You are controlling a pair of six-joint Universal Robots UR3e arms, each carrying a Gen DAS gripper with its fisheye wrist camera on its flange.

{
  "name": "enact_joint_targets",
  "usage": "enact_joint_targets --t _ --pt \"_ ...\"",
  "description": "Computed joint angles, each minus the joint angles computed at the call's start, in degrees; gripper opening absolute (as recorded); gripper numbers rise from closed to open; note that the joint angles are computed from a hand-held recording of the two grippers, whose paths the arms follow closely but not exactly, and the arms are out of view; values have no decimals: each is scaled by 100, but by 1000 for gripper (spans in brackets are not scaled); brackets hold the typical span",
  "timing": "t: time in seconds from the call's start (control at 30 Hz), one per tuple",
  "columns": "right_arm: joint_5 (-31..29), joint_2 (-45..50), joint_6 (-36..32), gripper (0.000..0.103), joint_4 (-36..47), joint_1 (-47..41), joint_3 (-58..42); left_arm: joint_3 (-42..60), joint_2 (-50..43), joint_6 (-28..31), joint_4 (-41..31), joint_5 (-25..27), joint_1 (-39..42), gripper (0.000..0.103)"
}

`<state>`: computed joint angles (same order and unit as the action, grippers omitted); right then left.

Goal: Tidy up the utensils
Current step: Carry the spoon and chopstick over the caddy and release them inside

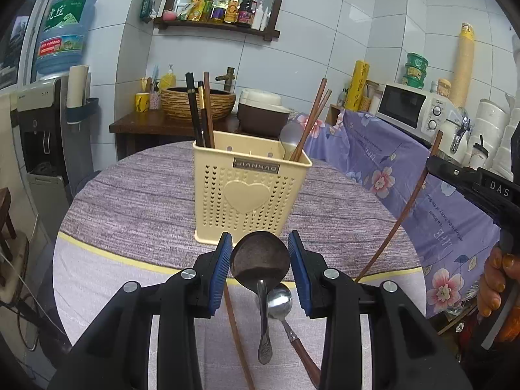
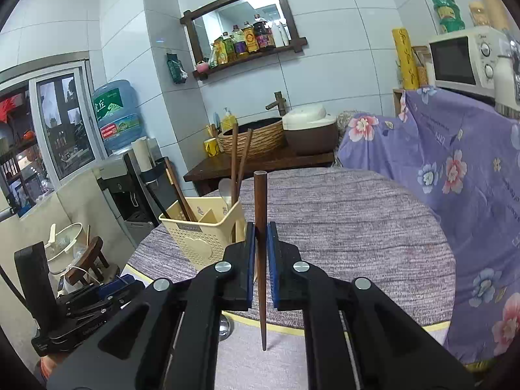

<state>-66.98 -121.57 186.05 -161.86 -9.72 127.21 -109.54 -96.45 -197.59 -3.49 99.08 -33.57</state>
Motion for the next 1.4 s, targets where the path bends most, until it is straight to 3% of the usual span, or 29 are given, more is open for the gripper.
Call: enact_joint_targets --t 0.23,0.33,0.43,0.57,0.7,0.87,1.1,1.4 --pt "119 614 -57 8 344 249 -1204 718 220 354 -429 -363 411 36" --pt "97 1085 30 8 408 404 -2040 1569 76 470 -806 -473 626 36" --pt "-370 1779 44 8 440 825 -3143 2878 -399 565 -1342 -471 752 36" --pt "-922 2748 143 8 485 1297 -4523 4643 -1363 675 -1789 -60 671 36" --pt "-1197 3378 280 8 411 1540 -5233 5876 -2265 737 -2017 375 529 36" --pt "-1665 3864 277 8 -61 1839 -5113 5969 -2848 992 -1656 1027 283 36" --pt "-1904 4130 355 8 -805 1973 -4315 4900 -2827 740 -1001 1001 281 36" --pt "-1595 4280 456 8 -1081 1851 -3631 4016 -2695 731 -636 735 366 36"
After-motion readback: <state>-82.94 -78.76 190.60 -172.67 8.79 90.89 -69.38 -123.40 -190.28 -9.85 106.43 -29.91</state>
